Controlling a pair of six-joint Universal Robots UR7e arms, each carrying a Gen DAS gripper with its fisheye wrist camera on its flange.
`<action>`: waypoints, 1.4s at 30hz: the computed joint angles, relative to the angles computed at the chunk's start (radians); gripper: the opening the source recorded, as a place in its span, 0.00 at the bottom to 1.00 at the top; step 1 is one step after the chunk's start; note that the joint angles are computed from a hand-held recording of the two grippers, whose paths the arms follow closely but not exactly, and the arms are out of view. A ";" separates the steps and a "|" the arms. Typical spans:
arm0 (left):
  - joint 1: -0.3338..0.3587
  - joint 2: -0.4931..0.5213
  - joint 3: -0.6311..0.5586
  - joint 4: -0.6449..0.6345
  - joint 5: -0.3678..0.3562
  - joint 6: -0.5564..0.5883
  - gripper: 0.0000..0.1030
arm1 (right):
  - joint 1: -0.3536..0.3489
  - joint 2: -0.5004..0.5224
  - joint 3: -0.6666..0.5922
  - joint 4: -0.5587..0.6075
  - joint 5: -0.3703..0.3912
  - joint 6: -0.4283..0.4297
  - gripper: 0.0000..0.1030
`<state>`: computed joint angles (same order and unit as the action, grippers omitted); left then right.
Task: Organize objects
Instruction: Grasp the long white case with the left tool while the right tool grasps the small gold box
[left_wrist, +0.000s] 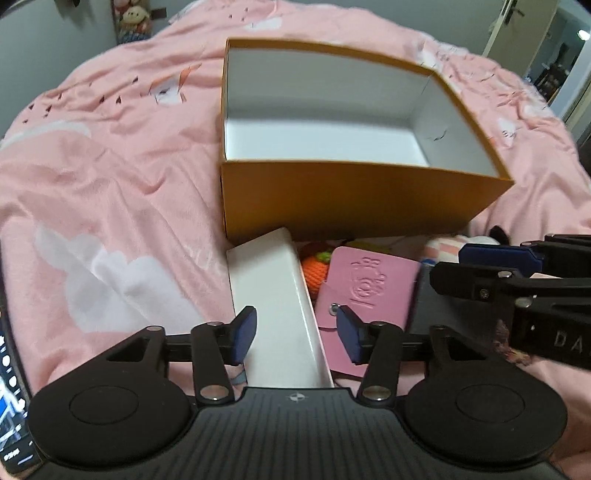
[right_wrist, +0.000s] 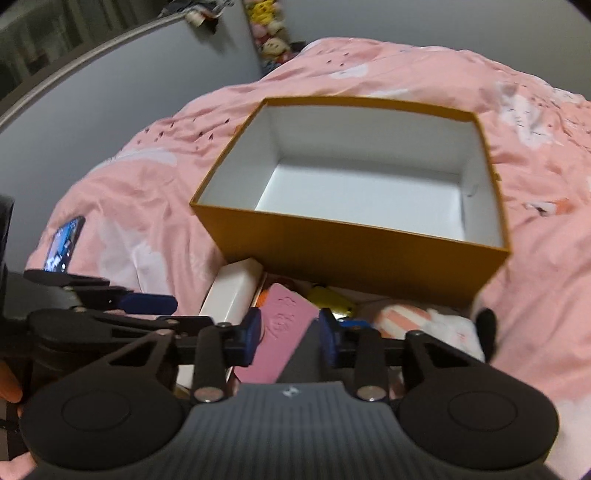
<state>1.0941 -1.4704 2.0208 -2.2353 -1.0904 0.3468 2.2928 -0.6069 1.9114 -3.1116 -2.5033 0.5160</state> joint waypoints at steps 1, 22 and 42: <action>0.000 0.011 0.002 0.000 0.011 0.000 0.61 | -0.004 0.008 -0.010 0.013 -0.011 -0.001 0.32; -0.019 0.079 0.031 0.076 0.155 0.026 0.65 | -0.069 0.016 0.017 -0.065 0.013 0.006 0.33; 0.063 0.006 -0.126 0.207 0.018 -0.027 0.15 | -0.158 0.099 -0.089 -0.073 0.366 -0.232 0.09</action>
